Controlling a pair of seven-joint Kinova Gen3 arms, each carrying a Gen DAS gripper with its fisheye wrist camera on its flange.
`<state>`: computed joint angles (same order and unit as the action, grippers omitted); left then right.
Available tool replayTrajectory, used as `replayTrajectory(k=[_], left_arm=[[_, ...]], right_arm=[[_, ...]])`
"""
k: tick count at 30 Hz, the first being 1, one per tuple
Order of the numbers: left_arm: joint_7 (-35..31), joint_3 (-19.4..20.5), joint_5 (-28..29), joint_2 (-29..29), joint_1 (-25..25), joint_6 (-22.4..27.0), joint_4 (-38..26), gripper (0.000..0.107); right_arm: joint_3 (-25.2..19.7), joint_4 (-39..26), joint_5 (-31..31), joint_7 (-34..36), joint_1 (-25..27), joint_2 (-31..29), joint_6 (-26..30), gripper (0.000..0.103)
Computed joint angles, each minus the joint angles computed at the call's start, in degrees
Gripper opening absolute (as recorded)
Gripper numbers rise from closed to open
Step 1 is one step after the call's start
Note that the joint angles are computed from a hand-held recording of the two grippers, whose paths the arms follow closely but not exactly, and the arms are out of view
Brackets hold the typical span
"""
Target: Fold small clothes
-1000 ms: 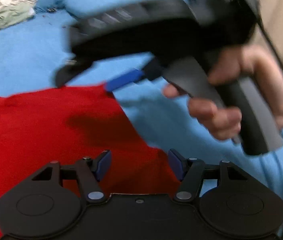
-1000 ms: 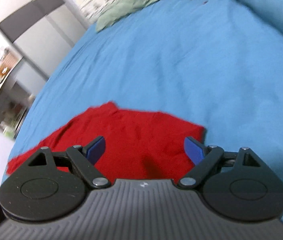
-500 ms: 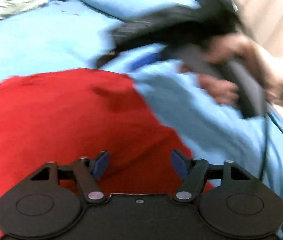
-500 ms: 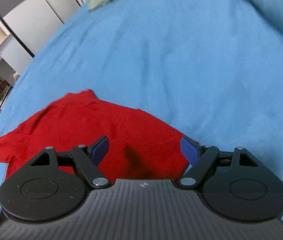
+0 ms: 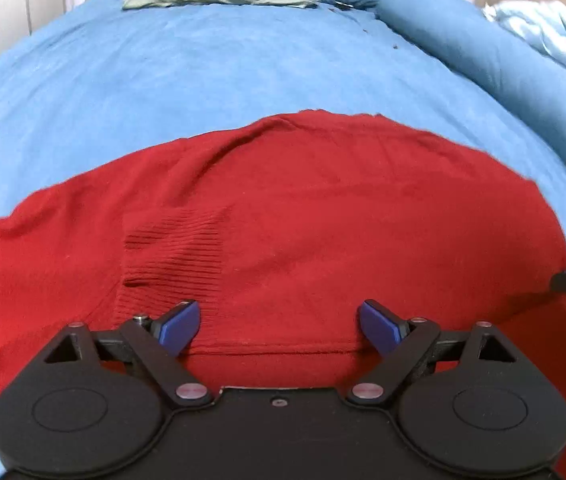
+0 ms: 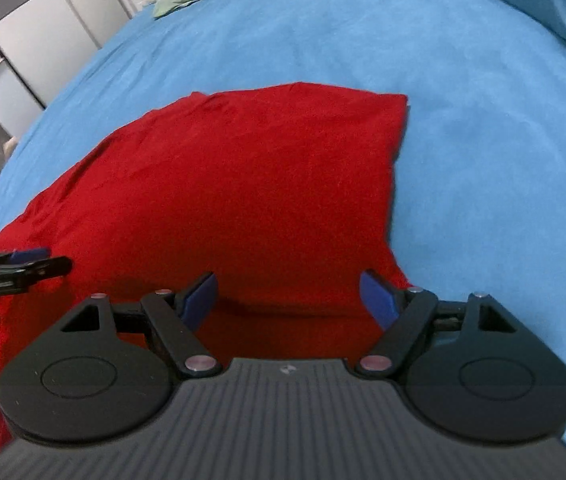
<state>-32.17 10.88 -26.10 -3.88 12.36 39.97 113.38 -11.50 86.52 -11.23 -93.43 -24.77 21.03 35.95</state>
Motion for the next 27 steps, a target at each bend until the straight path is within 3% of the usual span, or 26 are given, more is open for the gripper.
replayTrajectory(k=[3, 6, 9, 13, 21, 27], left_arm=[[2.5, 0.7, -0.3, -0.4, 0.4, 3.1, -1.9, 0.09], [6.1, 1.8, -1.3, -4.6, -0.2, 8.3, -2.5, 0.09], [8.2, 2.4, -0.5, -10.5, -2.5, 13.0, -2.3, 0.09], [4.4, -1.7, 3.5, -19.9, -6.4, 19.3, -0.7, 0.09], [-3.9, -8.3, -0.6, -32.5, -17.6, 30.8, 2.8, 0.09], [-8.9, -20.0, -1.9, -35.3, -22.8, 26.6, 7.3, 0.077]], right_arm=[[2.7, -2.3, 5.4, -4.4, -4.5, -0.2, 2.9, 0.095], [2.0, -3.3, 8.1, -5.1, -5.8, -2.4, 4.3, 0.096], [2.9, -5.5, 14.6, -9.3, -11.2, -4.9, 6.3, 0.099], [2.9, -13.2, 21.7, -18.2, -18.6, -4.2, 13.6, 0.099], [2.5, -23.0, 28.6, -30.8, -30.7, 2.5, 18.5, 0.099], [4.4, -31.1, 31.2, -36.7, -39.3, 9.0, 23.0, 0.099]])
